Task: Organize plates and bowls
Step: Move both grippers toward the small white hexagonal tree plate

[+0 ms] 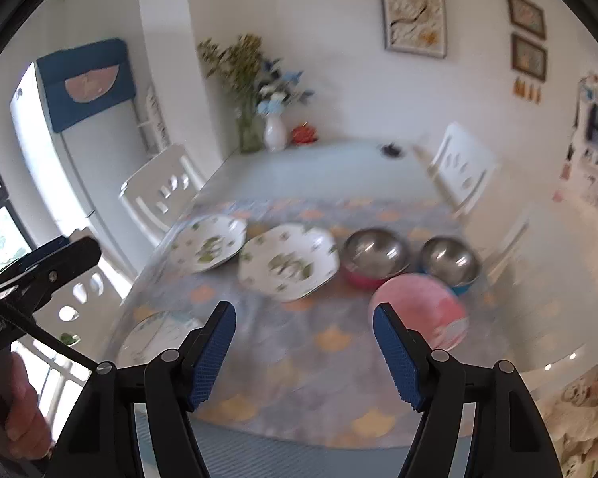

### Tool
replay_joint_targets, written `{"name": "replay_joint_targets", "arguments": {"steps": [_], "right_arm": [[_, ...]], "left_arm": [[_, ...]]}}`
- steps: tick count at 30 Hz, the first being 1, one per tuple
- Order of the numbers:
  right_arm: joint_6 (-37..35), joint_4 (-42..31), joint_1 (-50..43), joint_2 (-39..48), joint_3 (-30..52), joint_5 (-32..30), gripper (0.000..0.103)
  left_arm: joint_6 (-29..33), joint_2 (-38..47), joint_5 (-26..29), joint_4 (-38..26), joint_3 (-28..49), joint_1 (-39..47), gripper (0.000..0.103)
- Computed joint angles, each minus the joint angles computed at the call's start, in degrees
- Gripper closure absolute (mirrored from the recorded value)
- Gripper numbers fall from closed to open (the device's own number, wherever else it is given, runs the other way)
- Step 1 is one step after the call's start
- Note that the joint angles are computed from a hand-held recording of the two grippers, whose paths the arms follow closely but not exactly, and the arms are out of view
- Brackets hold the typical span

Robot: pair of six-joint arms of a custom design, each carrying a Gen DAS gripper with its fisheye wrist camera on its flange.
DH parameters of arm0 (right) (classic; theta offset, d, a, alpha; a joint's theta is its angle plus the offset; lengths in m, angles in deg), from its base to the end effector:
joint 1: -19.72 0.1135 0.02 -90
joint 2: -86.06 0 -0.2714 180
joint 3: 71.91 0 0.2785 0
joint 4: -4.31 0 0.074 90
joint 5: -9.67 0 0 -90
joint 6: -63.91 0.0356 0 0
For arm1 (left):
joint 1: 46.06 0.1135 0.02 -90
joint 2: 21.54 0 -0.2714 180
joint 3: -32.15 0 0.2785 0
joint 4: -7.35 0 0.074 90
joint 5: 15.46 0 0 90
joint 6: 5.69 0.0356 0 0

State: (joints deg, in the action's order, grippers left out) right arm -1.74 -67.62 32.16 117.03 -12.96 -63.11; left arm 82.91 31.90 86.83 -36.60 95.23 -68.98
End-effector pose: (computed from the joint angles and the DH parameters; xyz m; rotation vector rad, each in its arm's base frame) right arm 0.1107 0.0136 0.3089 0.3843 2.2632 -0.0219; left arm 0.2022 -0.0937 0.3168 0.5311 2.1277 -0.4741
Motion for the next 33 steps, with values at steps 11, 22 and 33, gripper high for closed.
{"name": "replay_joint_targets", "arguments": {"steps": [11, 22, 33], "right_arm": [[-25.05, 0.52, -40.24, -4.04, -0.61, -29.93, 0.021], [-12.41, 13.79, -22.73, 14.64, -0.62, -26.37, 0.021], [1.39, 31.45, -8.08, 57.26, 18.39, -20.77, 0.026]], "left_arm": [[-7.97, 1.79, -14.16, -0.82, 1.85, -11.65, 0.016], [5.57, 12.78, -11.41, 0.99, 5.64, 5.94, 0.017], [15.44, 50.52, 8.75, -2.76, 32.12, 23.62, 0.018]]}}
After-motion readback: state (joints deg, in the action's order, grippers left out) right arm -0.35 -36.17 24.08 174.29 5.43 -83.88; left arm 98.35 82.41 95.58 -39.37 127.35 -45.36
